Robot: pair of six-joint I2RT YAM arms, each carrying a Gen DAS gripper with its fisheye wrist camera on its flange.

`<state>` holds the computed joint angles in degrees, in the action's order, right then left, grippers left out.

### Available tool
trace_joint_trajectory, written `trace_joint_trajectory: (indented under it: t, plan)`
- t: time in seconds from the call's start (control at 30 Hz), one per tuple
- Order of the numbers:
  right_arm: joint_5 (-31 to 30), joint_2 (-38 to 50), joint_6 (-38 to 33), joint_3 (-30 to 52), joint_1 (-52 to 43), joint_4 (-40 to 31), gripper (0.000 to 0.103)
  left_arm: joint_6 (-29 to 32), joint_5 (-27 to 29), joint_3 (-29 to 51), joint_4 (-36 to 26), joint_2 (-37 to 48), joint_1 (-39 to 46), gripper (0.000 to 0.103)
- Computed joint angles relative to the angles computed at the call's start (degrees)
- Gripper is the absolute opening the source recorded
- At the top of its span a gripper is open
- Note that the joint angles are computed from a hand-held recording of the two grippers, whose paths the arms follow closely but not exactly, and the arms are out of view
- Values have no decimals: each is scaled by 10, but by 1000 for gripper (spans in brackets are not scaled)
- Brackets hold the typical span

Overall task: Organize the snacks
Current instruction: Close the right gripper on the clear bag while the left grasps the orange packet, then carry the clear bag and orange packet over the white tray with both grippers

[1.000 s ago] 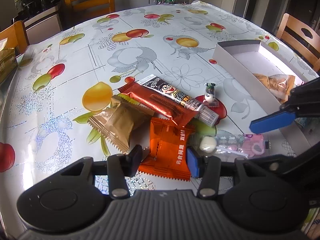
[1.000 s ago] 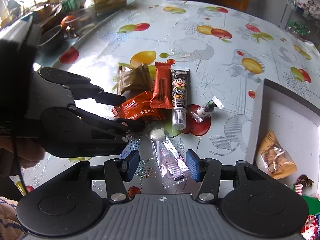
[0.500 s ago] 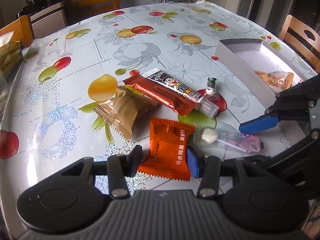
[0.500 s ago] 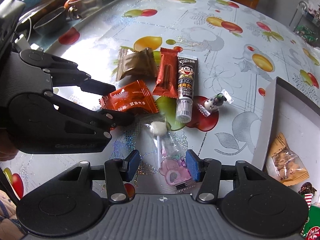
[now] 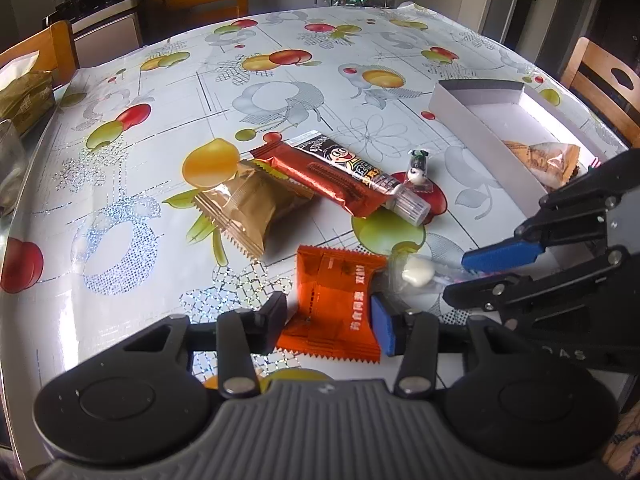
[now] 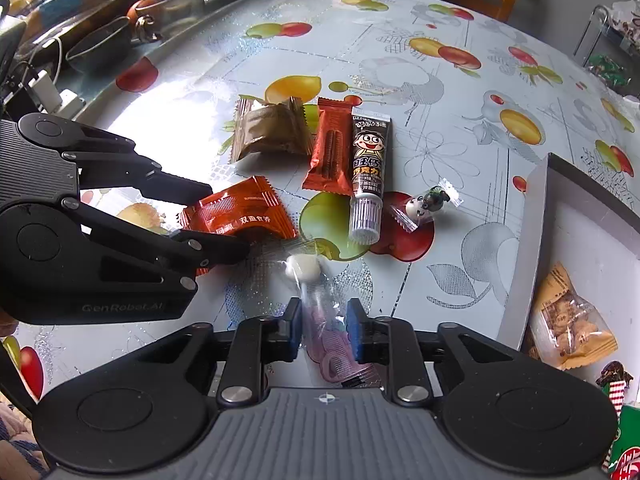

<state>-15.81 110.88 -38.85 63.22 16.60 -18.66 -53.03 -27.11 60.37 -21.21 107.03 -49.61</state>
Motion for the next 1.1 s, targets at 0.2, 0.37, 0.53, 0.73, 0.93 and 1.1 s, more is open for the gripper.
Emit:
trace_joint_trajectory:
  t: [0.2,0.37,0.53,0.73,0.93,1.1]
  plan:
    - [-15,-15,-8,-12,-10,-3,16,-14,-18,10,-16,-1,-10,42]
    - [-25,-28,-5,-17,-22,-5,16,-19,-24,18,-29,-1,-13,38]
    - [-35,-42,-1,-23,-33,-4,15,-21,-31,19,-27,-5,-20,37]
    - [-46,-59,3,-29,-42,-5,15,-26,-44,28,-35,-6,-29,36]
    - [-59,-72,11,-29,-52,-5,15,-20,-47,41,-42,-5,-33,36]
    - [-66,-74,15,-23,-61,-6,15,-13,-50,56,-46,-1,-32,36]
